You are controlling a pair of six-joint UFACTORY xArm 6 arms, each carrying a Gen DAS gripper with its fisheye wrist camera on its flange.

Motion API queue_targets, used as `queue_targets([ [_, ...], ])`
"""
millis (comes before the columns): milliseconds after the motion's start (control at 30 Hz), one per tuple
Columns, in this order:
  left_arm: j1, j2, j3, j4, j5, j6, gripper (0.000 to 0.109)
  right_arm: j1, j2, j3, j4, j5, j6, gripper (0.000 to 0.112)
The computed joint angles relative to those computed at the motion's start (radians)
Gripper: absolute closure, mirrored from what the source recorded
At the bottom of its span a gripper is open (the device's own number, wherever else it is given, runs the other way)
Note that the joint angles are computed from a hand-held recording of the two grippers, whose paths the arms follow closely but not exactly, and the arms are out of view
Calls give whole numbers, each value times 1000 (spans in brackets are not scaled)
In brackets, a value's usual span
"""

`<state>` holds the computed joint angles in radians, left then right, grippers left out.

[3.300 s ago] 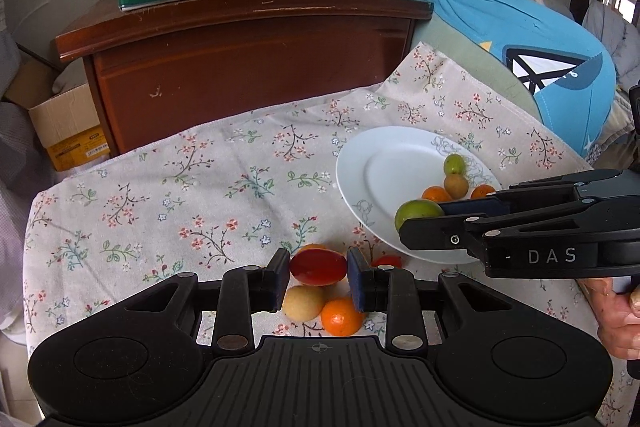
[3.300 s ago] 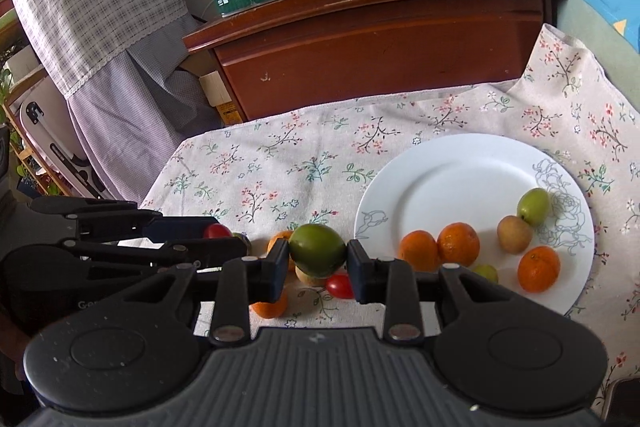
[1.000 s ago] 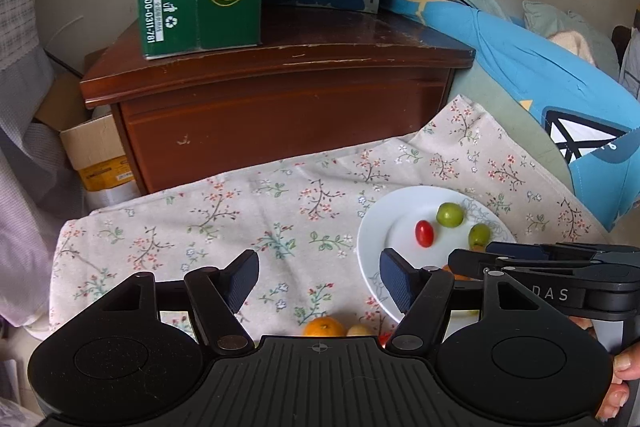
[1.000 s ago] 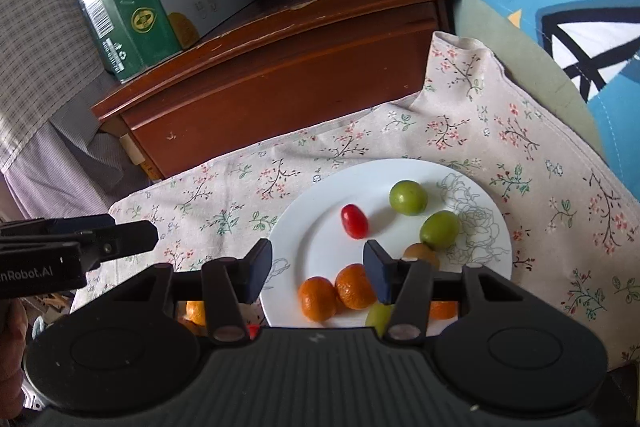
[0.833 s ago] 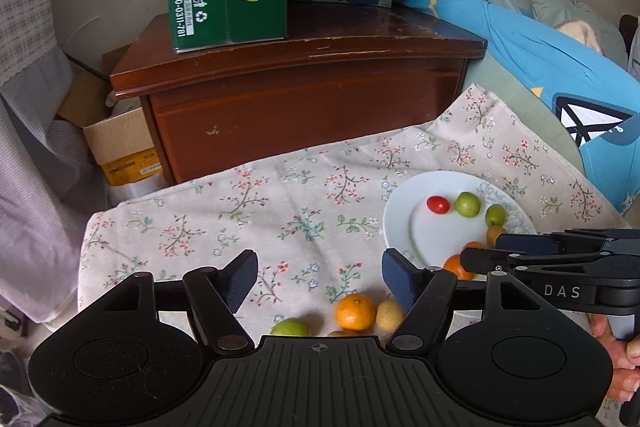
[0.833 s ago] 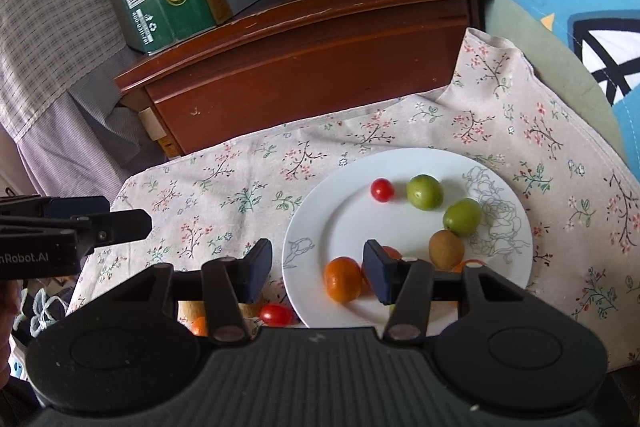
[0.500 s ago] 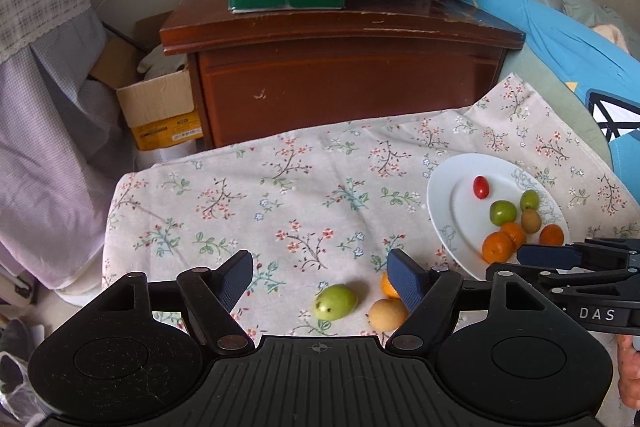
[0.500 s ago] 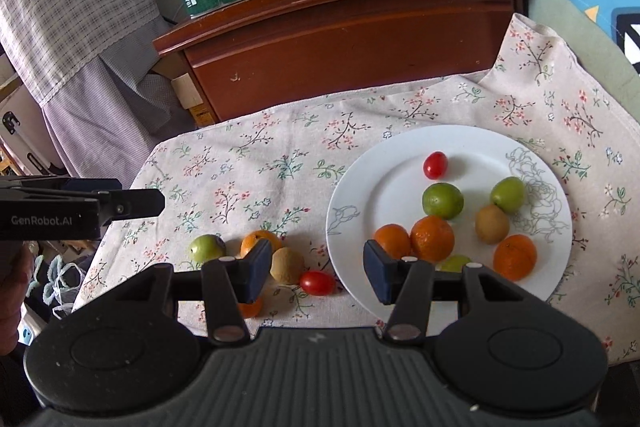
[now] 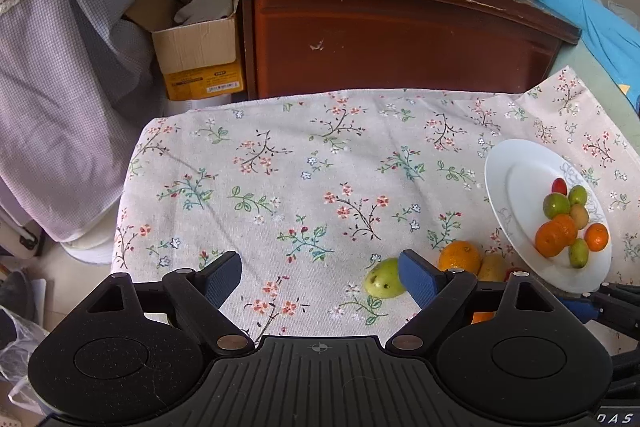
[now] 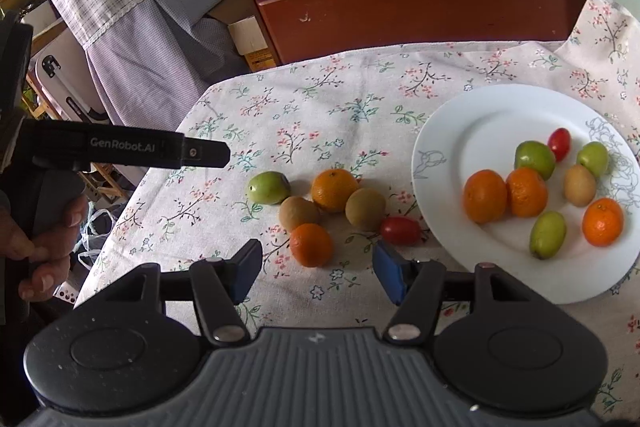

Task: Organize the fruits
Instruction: 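Move the left tool to the large green pear while the right tool approaches an orange, then close the left tool on the green pear and lift it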

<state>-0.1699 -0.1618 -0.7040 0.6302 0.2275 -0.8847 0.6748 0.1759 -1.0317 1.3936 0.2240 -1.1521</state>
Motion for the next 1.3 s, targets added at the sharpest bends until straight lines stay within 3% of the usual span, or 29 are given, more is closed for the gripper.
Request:
queue_targets([
  [233, -15, 36, -10, -96, -9, 83, 19, 25, 33, -13, 35, -27, -52, 50],
  [367, -26, 56, -16, -184, -23, 153, 19, 36, 49, -35, 119, -51, -151, 51],
  [433, -30, 65, -19, -207, -32, 171, 19, 39, 60, -48, 152, -63, -183, 57],
  [633, -42, 98, -48, -146, -22, 122, 19, 46, 84, -65, 178, -72, -197, 65],
  [767, -49, 118, -64, -85, -7, 66, 20, 57, 90, -74, 212, -82, -250, 77],
  [1167, -45, 144, -71, -76, -46, 43, 22, 62, 93, -78, 244, -91, -273, 78],
  [1300, -46, 142, -61, -133, -62, 91, 37, 67, 96, -82, 266, -100, -310, 78],
])
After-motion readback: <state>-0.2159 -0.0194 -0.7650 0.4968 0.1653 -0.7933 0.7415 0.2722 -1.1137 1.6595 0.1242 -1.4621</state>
